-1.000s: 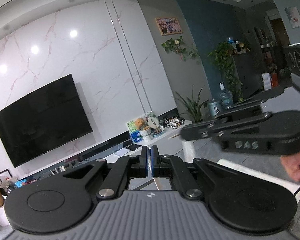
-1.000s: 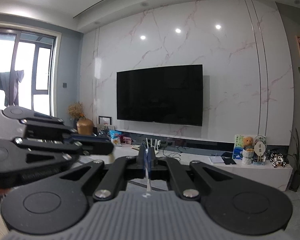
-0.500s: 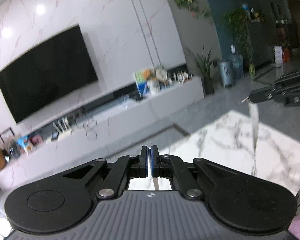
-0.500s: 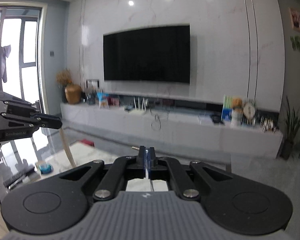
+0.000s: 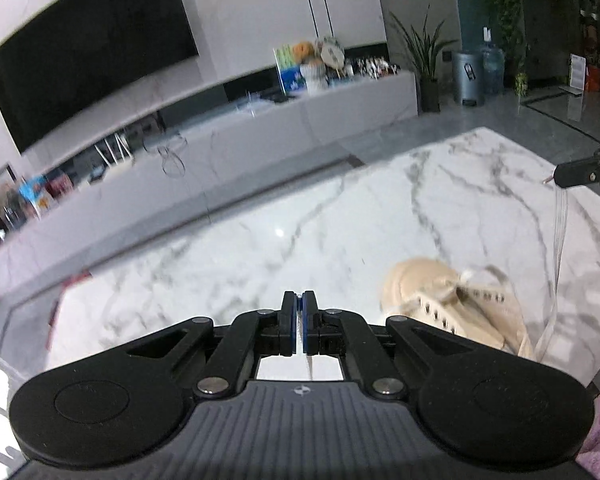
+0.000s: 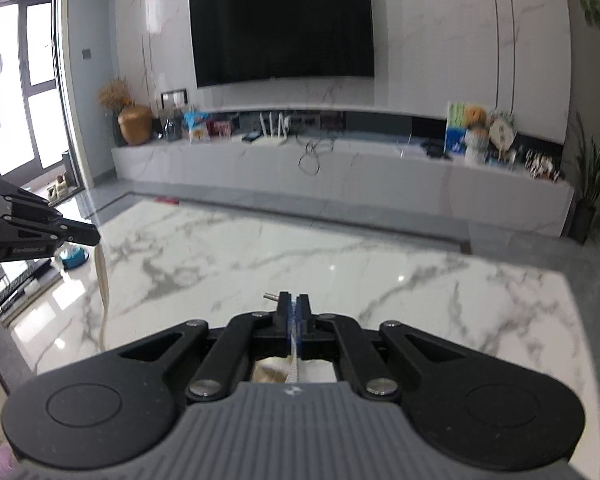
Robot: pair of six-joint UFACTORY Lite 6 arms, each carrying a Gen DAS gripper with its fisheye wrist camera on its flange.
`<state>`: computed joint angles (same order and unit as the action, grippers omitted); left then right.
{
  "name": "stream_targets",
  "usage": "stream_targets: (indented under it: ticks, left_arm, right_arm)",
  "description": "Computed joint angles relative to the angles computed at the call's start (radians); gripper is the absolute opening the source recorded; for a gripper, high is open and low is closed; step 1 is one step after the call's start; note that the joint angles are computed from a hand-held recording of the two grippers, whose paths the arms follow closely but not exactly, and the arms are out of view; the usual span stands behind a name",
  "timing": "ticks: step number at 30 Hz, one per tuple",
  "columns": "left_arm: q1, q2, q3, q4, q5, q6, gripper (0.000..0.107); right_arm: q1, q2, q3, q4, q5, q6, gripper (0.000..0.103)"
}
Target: Lace up shoes with both hands
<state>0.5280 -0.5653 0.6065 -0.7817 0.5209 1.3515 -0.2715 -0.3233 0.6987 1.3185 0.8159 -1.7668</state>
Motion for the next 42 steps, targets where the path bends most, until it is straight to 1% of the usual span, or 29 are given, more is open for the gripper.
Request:
stream_targets:
  ticks: [4,8,10,12,13,18,22,24,27,28,29,33,34,35,36,37,40,42]
  left_arm:
    - [-0.017,0.089,-0.014,-0.048,-0.05,0.058,0.001]
    - [-0.034,0.197,0.004,-0.131,-0.094,0.129,0.001]
    - [-0.046,0.248,0.012,-0.197,-0.106,0.185,0.001]
    - [-0.045,0.29,0.017,-0.263,-0.091,0.255,0.001]
    - [-0.046,0.307,0.018,-0.294,-0.081,0.292,0.001]
    - [-0.105,0.404,0.018,-0.449,-0.134,0.437,0.001]
    - [-0.122,0.498,0.039,-0.595,-0.149,0.553,0.001]
    - [-0.126,0.528,0.048,-0.625,-0.148,0.575,0.001]
    - [-0.127,0.543,0.055,-0.633,-0.135,0.558,0.002]
    - [-0.127,0.543,0.057,-0.632,-0.13,0.547,0.004]
    - [-0.127,0.534,0.053,-0.634,-0.124,0.54,0.01]
    - [-0.13,0.479,0.038,-0.624,-0.108,0.491,0.021]
    - [-0.133,0.462,0.034,-0.618,-0.108,0.472,0.027]
    - [-0.136,0.446,0.03,-0.614,-0.108,0.455,0.036]
    - [-0.139,0.426,0.024,-0.614,-0.107,0.441,0.041]
    - [-0.141,0.405,0.018,-0.616,-0.106,0.429,0.05]
    - [-0.147,0.326,-0.005,-0.576,-0.1,0.345,0.052]
    - [-0.141,0.266,-0.024,-0.533,-0.069,0.279,0.053]
  right_arm:
    - [0.063,0.061,-0.065,0.06,-0.078,-0.113,0.002]
    - [0.108,0.109,-0.094,0.118,-0.121,-0.187,0.002]
    - [0.141,0.143,-0.082,0.147,-0.148,-0.211,0.002]
    - [0.17,0.182,-0.064,0.172,-0.17,-0.231,0.002]
    - [0.177,0.202,-0.054,0.178,-0.172,-0.235,0.002]
    - [0.219,0.292,-0.001,0.207,-0.182,-0.245,0.003]
    - [0.247,0.349,0.032,0.241,-0.18,-0.251,0.003]
    - [0.256,0.368,0.043,0.255,-0.175,-0.249,0.003]
    - [0.274,0.387,0.049,0.286,-0.183,-0.257,0.003]
    - [0.28,0.395,0.051,0.298,-0.182,-0.252,0.003]
    - [0.286,0.402,0.052,0.311,-0.181,-0.249,0.003]
    - [0.322,0.402,0.04,0.396,-0.188,-0.256,0.003]
    - [0.332,0.397,0.036,0.418,-0.192,-0.256,0.003]
    - [0.341,0.391,0.031,0.438,-0.189,-0.248,0.003]
    - [0.349,0.388,0.028,0.45,-0.189,-0.238,0.003]
    - [0.357,0.384,0.026,0.459,-0.189,-0.225,0.003]
    - [0.398,0.366,0.01,0.48,-0.218,-0.211,0.003]
    - [0.443,0.335,-0.016,0.532,-0.281,-0.267,0.003]
